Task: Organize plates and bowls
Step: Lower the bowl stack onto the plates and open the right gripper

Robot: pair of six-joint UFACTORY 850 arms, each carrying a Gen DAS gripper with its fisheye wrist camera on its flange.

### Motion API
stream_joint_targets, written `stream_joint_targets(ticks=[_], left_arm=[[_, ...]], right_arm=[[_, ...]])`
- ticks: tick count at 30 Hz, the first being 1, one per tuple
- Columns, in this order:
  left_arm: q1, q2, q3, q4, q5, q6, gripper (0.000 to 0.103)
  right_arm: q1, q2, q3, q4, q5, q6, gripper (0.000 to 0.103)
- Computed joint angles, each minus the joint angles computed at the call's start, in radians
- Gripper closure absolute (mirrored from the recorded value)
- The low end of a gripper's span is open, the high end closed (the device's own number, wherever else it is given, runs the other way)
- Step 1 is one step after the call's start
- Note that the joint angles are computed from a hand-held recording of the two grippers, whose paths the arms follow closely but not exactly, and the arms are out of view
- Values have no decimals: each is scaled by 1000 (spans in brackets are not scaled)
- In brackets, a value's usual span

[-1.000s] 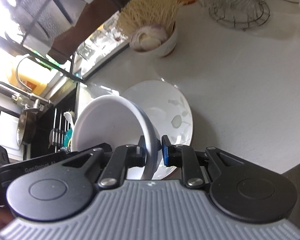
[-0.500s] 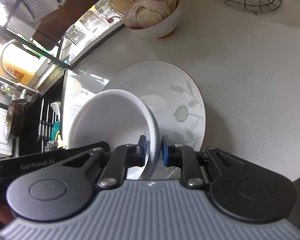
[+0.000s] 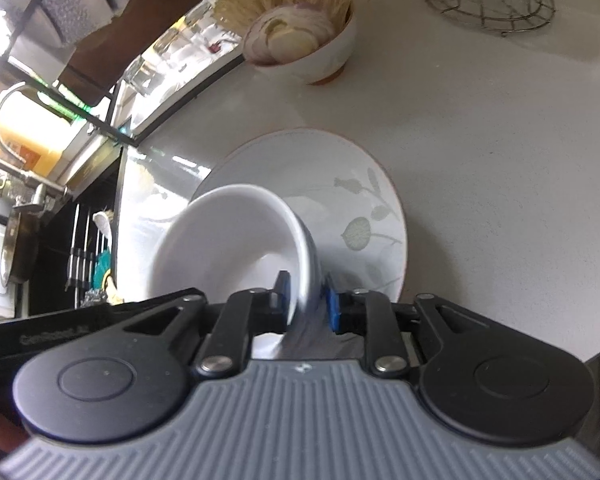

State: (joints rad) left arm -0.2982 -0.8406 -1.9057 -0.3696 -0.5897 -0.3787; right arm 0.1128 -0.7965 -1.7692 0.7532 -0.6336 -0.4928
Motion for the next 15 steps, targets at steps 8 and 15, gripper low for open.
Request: stream_joint_targets(ticks=[8,15], left_arm=[[-7,40,41,11,30,18,46],[-15,72,52,34,64,63,46]], right_arm=[[2,40,34,4,52,-5,78],[9,83,89,51,131,-51,64]])
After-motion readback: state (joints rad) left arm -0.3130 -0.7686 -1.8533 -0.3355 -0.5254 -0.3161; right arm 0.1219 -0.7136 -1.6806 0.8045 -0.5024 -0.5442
